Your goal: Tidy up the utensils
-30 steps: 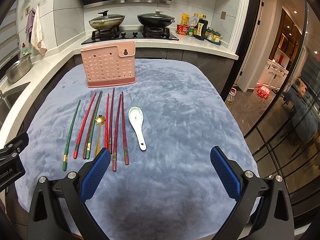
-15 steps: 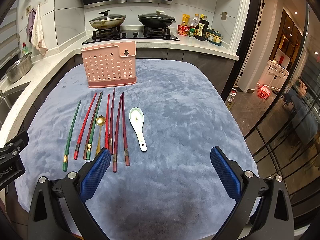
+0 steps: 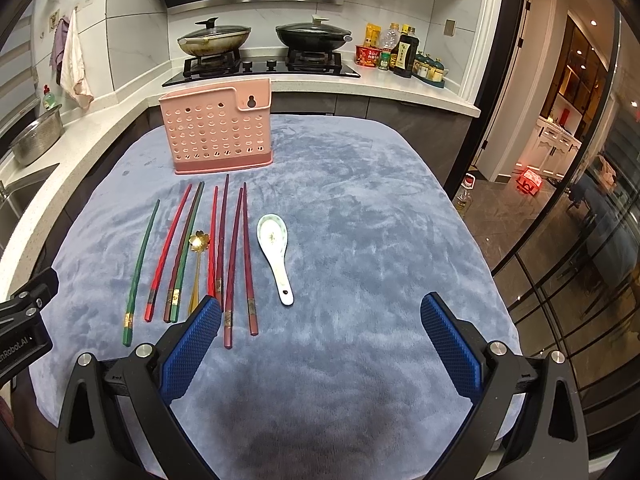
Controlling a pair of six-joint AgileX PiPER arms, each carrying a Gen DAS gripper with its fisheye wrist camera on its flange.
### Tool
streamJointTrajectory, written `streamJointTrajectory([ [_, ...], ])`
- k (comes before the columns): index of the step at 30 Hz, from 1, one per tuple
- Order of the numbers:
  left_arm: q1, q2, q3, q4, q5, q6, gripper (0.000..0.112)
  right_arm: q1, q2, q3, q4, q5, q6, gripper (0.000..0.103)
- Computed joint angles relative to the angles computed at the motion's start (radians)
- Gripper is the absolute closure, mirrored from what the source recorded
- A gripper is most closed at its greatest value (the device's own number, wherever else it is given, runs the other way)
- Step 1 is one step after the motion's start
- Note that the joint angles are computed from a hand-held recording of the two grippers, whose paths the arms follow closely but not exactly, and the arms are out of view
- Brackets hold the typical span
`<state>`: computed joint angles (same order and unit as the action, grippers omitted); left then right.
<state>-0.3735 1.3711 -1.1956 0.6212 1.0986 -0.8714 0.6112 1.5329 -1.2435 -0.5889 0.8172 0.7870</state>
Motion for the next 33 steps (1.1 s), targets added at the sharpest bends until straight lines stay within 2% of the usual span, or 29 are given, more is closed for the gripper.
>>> streamJointTrajectory([
  [5, 0.03, 0.017, 0.002, -0.019, -0.022, 0.017, 0.016, -0.016, 0.013, 0.002, 0.008, -0.016, -0.015, 0.007],
  [11, 0.173, 0.052, 0.086, -0.138, -0.169, 0.096, 0.016, -0.071, 0.061, -0.005, 0.035, -0.065, -0.06, 0.01],
  [13, 0.226, 0.078, 0.116, -0.197, -0.222, 0.134, 0.016, -0.094, 0.091, -0.016, 0.064, -0.09, -0.095, 0.014],
  [20, 0.294, 0.142, 0.155, -0.269, -0.311, 0.196, 0.016, -0.137, 0.186, -0.067, 0.122, -0.117, -0.15, 0.019],
  [23, 0.299, 0.158, 0.154, -0.274, -0.329, 0.205, 0.016, -0.157, 0.231, -0.093, 0.168, -0.138, -0.197, 0.025],
  [33, 0.323, 0.196, 0.13, -0.336, -0.351, 0.266, 0.016, -0.212, 0.389, -0.247, 0.393, -0.107, -0.371, 0.058],
])
